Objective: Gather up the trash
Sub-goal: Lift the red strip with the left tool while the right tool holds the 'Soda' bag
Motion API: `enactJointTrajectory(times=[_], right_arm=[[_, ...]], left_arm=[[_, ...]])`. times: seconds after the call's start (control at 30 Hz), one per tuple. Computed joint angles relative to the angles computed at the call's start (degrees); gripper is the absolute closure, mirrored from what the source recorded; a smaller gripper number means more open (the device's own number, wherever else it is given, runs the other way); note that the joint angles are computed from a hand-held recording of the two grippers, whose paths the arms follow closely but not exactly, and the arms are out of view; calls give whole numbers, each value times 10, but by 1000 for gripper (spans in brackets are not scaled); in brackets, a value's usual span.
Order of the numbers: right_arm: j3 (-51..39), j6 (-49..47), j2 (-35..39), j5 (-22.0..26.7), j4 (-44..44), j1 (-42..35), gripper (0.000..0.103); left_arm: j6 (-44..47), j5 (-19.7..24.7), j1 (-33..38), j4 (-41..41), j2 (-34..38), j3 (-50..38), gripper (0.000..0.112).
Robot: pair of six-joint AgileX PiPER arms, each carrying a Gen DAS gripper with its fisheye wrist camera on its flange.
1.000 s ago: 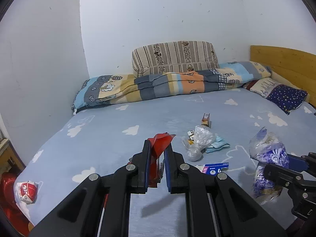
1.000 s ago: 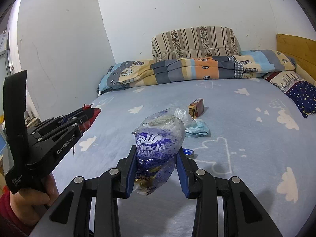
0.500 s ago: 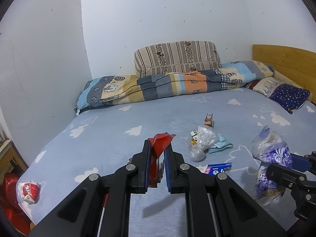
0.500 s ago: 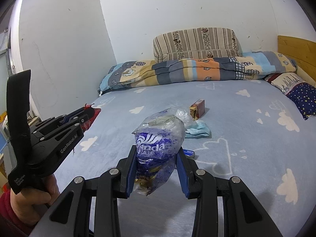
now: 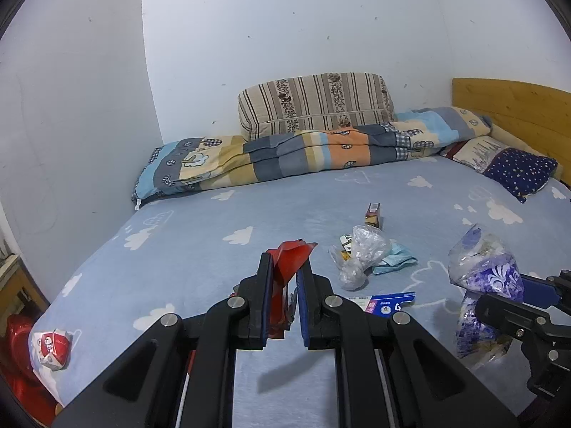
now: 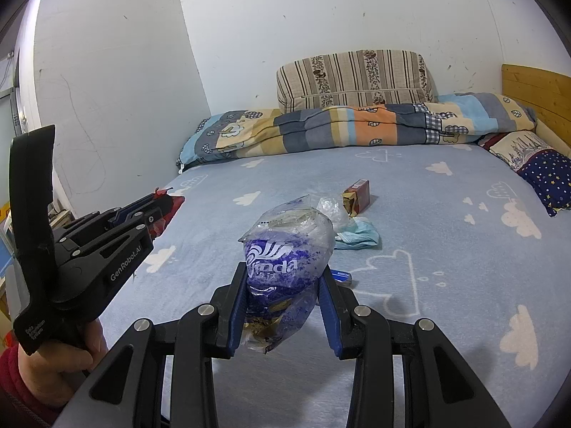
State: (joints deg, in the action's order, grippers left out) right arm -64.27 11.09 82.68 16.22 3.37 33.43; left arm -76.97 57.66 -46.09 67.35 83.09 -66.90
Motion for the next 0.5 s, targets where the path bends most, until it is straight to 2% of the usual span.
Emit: enactJointTrajectory(times=[0.5], right_arm=[[-3,-11,-1,3,19,-8,64]], left_arm=[[11,-18,5,-9,2,-5,100]])
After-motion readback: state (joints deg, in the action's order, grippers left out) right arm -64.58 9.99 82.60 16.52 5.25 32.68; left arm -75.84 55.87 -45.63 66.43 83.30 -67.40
